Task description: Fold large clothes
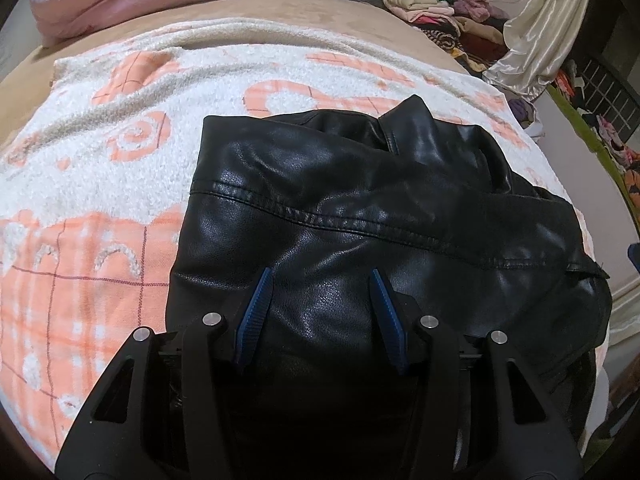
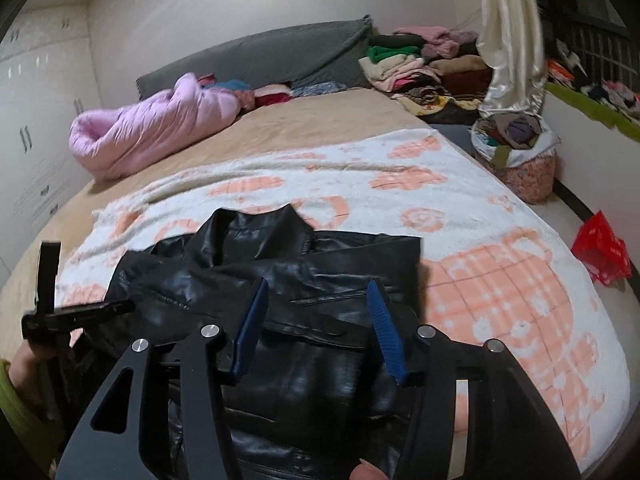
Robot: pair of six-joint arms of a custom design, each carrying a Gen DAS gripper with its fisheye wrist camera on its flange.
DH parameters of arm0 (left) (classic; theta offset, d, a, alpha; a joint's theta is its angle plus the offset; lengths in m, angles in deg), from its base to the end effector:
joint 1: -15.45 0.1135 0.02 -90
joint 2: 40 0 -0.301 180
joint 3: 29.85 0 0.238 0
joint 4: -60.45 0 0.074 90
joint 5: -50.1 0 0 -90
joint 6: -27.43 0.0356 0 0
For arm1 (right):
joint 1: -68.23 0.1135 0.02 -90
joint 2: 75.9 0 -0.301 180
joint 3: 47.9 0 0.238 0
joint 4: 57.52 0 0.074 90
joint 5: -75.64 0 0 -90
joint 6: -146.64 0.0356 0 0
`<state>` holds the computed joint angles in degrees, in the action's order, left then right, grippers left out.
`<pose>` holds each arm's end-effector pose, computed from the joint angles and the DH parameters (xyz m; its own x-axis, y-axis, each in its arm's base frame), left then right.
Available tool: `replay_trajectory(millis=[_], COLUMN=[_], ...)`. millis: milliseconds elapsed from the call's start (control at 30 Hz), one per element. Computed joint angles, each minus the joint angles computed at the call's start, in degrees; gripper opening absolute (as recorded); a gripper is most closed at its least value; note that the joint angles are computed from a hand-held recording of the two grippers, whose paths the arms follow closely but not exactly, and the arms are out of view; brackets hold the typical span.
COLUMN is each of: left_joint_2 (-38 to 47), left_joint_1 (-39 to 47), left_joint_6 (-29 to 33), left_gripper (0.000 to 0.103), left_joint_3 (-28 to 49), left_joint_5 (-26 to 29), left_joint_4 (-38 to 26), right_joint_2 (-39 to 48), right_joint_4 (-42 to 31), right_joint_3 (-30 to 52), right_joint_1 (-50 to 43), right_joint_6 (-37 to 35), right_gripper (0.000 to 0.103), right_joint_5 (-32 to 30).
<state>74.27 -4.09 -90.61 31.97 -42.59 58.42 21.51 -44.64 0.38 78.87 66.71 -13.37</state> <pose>0.3327 -0.1163 0.1100 -0.8220 -0.2065 -0.5307 -0.0884 0.9669 -0.2394 0.2978 0.0553 0.1672 -0.6021 0.0648 -0.7958 -0.0667 0.9891 0.1309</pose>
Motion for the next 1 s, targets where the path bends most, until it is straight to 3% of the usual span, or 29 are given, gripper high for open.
replay_trajectory(millis=[433,567,767,1000], left_joint_2=[0.09,-0.07,-0.06,-4.97], left_joint_1=[-0.04,-0.41,-0.61,-2.43], left_joint_6=[0.58,0.68,0.72,-0.87], left_gripper=[0.042,0.042,0.042,0.048], left_joint_3=[-0.92,-1.16,-1.47,-6.14], left_joint_5=[-0.06,-0.42,-0.74,-3.40], left_joint_4=[1.72,1.89,2.71,5.34], right_joint_2=[16.13,22.48,23.75,11.66], right_joint_4=[-13.25,-17.14,-12.38,-3.59], right_joint_3=[17.85,21.73,19.79,7.32], right_joint_1=[8.06,6.42,6.20,5.88], right_joint_6=[1.98,2.19,1.09,1.49], right_gripper=[0.050,0.043,0.045,0.049], right_joint_5=[4.53,3.26,2.03,0.34])
